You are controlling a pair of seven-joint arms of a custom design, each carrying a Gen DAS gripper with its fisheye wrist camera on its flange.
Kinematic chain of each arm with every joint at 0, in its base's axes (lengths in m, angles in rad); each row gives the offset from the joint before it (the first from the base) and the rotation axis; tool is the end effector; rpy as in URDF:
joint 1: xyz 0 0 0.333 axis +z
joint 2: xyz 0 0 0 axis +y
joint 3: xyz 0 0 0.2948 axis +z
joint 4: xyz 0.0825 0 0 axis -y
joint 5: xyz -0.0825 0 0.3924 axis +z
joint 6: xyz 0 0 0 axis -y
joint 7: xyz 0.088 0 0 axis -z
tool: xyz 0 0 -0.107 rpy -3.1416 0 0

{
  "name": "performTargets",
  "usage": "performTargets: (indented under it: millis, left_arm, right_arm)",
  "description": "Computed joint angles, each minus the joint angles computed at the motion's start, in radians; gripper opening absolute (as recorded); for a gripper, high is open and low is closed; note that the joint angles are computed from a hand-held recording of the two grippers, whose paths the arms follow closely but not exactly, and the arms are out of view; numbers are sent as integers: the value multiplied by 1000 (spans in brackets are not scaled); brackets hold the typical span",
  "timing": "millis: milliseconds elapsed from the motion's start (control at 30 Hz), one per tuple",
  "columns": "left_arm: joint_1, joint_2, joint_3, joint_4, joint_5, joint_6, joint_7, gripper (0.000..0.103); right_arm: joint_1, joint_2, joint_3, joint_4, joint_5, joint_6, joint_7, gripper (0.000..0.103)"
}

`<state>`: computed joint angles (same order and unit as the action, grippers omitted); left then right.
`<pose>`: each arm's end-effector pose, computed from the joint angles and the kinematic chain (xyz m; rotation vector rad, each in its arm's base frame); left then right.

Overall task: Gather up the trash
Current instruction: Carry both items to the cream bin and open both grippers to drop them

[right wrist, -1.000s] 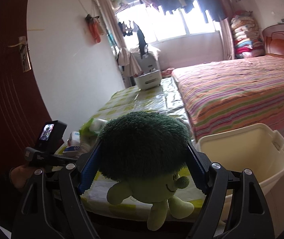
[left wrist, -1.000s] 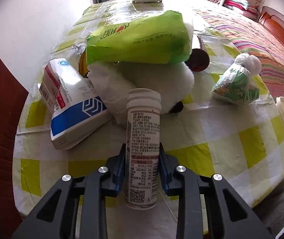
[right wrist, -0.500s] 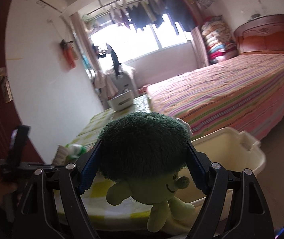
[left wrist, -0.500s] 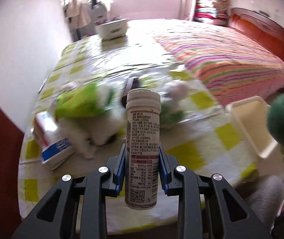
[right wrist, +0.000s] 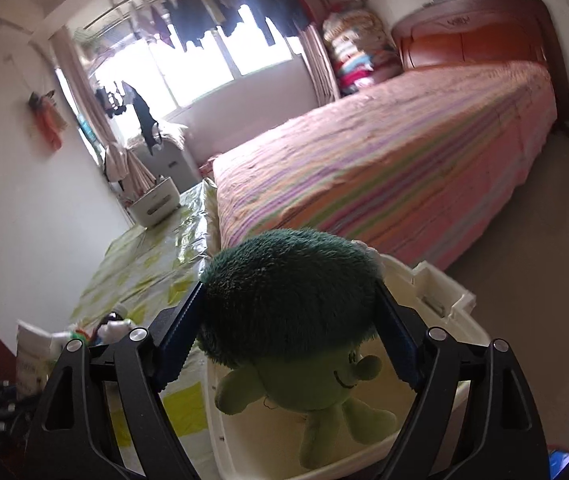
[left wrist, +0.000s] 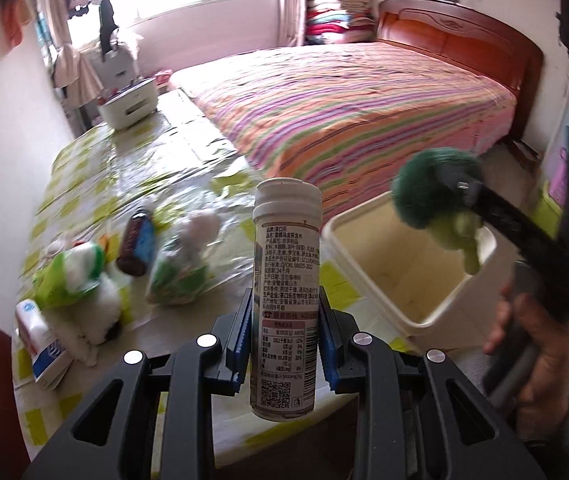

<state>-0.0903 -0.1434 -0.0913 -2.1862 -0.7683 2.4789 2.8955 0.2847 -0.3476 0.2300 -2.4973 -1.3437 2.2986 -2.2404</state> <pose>0.5423 -0.0984 0.4706 -0.7722 2.6008 -0.9241 0.4134 0.2098 0.4112 -0.5742 2.1106 -0.9590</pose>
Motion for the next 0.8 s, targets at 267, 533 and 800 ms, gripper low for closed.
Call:
performTargets:
  millis: [267,533,800]
  left_arm:
    - [-25,-11,-15,-8,8,-28,-14,28]
    - [-50,16,-37,13,36,-62,-44,28]
    - [-74,60,-71,45,98,-108,-93,28]
  right_arm:
    - [-27,-4,-14,-31,-126,29,189,85]
    - [-11,-99,19,-158,-185,-91,488,85]
    - [22,-121,37,-206,-135,-186,595,89]
